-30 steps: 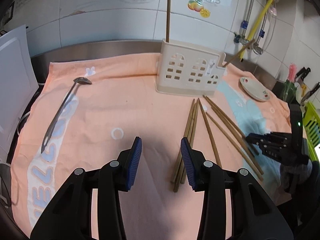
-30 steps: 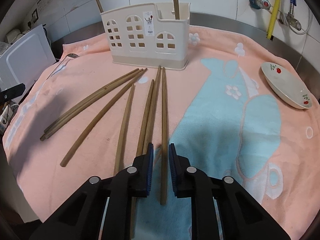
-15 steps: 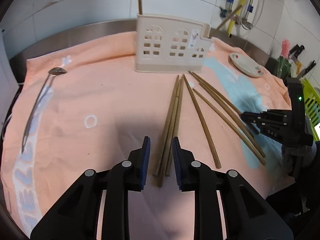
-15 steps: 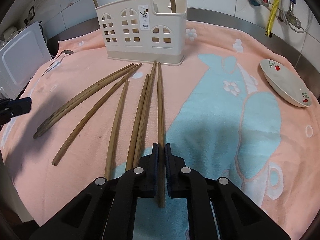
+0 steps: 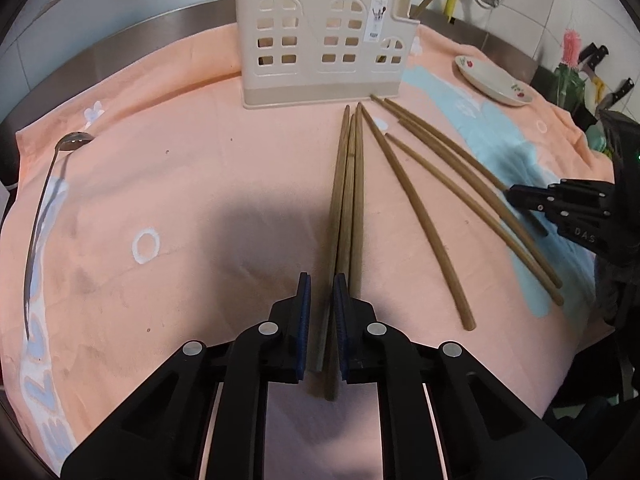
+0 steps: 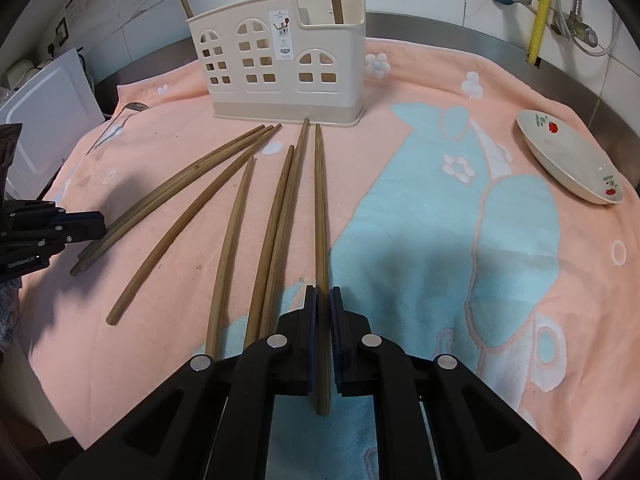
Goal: Organize utensils
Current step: 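Grasp a chopstick with the left gripper while the right gripper grasps another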
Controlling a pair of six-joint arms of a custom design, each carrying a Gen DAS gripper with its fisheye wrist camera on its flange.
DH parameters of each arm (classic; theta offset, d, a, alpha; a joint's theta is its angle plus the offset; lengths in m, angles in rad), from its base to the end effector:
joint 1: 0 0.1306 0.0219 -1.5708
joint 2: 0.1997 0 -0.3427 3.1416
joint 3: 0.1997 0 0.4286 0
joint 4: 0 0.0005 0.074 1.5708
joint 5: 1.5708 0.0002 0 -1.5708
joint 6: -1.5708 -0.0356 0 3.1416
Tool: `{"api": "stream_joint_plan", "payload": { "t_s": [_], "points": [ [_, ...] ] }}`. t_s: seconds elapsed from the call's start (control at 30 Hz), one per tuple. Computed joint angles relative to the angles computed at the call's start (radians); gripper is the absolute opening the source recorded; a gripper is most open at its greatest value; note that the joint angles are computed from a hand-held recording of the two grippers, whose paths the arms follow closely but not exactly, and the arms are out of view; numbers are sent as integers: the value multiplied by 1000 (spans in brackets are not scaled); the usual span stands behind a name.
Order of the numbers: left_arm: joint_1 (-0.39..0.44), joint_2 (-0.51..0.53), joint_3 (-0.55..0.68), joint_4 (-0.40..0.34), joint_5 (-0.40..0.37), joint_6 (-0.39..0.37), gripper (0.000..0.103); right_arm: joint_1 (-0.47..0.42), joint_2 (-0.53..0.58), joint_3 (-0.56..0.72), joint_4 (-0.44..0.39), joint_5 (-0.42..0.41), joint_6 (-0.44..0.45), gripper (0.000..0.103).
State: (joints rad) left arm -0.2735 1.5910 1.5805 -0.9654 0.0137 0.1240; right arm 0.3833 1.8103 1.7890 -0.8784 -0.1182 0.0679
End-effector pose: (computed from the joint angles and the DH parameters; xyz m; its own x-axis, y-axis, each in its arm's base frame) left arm 0.5644 -0.1594 0.3697 -0.8256 0.1032 -0.5547 0.1767 0.9810 -0.0806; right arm 0.6144 0.2517 0.3459 -0.6948 -0.3528 -0.6267 -0.4876 0.8716 0.0499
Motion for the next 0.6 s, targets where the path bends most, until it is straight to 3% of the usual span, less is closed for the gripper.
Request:
{"api": "stream_joint_plan", "payload": {
  "t_s": [0.43,0.6],
  "points": [
    [-12,27,32,-26,-40,-53,11,0,-1,-3,3,1,0,7],
    [-9,39,38,-27,-34,-39,11,0,-3,-8,9,1,0,7]
  ]
}}
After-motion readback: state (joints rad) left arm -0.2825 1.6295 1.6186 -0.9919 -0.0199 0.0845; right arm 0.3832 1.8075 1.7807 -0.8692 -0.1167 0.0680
